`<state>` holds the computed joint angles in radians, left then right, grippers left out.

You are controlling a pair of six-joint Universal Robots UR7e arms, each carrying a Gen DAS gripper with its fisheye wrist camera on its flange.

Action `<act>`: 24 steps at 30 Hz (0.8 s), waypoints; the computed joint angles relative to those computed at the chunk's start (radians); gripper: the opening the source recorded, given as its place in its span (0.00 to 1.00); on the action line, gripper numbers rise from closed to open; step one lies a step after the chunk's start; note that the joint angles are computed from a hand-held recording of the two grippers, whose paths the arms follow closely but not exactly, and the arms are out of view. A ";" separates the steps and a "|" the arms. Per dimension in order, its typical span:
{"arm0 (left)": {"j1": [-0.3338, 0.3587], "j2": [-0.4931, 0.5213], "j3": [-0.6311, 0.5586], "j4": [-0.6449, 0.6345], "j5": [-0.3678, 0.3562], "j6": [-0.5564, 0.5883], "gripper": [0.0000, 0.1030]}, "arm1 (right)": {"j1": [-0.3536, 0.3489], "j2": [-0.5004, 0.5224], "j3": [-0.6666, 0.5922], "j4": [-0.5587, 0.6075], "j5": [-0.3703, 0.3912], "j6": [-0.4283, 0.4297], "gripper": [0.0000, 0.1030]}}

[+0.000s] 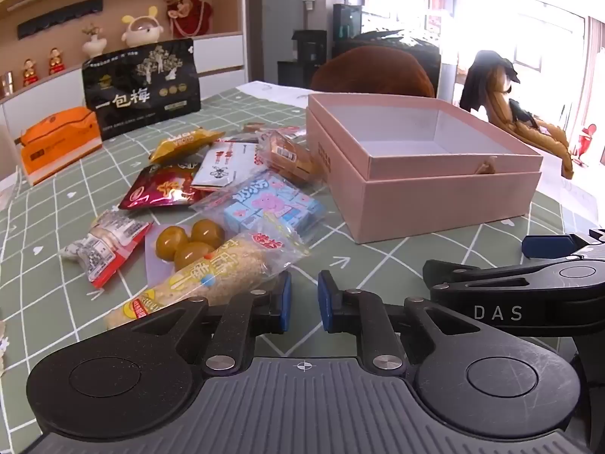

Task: Organize snacks

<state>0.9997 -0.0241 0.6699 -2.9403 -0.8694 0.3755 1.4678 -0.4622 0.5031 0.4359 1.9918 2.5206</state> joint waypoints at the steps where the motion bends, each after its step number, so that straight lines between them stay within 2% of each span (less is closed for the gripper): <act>1: 0.000 0.000 0.000 0.000 -0.001 -0.001 0.19 | 0.000 0.006 -0.014 0.017 -0.002 0.013 1.00; 24: 0.003 -0.007 0.007 0.002 -0.012 -0.015 0.19 | -0.004 -0.013 0.022 -0.013 -0.006 -0.003 1.00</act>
